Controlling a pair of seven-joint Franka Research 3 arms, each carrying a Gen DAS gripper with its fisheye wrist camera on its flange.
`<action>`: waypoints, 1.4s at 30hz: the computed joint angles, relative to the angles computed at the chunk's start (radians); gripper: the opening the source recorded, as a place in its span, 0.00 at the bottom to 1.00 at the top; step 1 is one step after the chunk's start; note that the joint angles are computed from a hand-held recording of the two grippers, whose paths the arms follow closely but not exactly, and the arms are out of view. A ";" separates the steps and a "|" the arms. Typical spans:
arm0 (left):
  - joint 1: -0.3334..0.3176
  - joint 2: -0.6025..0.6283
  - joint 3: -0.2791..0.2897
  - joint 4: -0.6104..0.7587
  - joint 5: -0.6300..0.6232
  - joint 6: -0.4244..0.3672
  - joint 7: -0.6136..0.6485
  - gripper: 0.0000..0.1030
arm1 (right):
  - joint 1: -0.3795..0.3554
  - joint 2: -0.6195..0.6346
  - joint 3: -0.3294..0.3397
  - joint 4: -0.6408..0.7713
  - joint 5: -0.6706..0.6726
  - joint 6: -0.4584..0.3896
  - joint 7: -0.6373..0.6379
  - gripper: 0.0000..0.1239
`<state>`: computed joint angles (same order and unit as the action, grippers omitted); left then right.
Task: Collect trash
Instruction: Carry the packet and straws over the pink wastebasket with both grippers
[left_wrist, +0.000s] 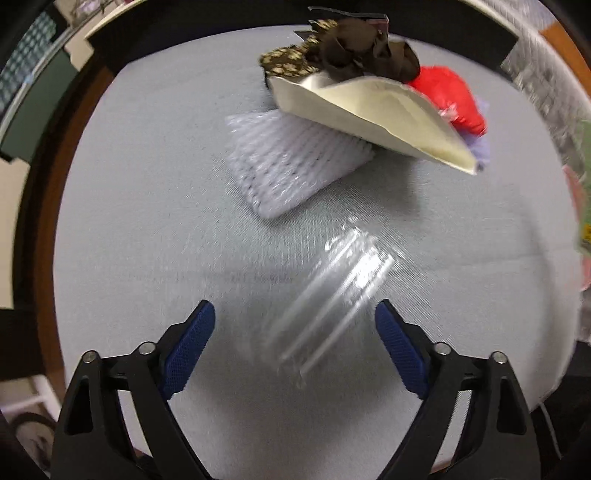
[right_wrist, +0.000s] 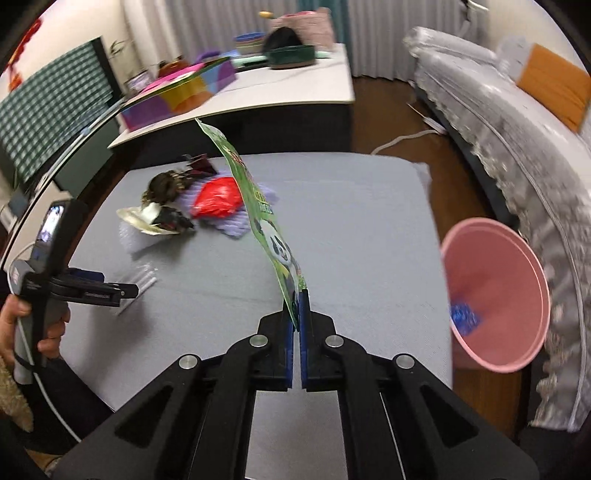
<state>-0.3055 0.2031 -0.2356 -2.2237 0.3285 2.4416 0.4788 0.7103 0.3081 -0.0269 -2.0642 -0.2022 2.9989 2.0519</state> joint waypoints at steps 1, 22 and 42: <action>0.002 0.021 -0.002 0.021 -0.007 -0.011 0.017 0.74 | -0.002 -0.004 -0.006 -0.011 0.001 0.008 0.005 0.02; -0.090 -0.153 -0.053 0.022 0.202 -0.015 -0.224 0.09 | -0.031 -0.094 -0.023 -0.123 0.084 0.076 -0.013 0.02; -0.359 0.422 -0.030 0.957 0.210 -0.159 0.166 0.09 | -0.085 -0.358 -0.279 -0.274 -0.763 0.102 0.772 0.02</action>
<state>-0.6650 0.6254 -0.2658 -1.2672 0.5390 2.2821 0.6451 0.6249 -0.0497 -0.3054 -2.3383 -0.9656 3.1010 2.8244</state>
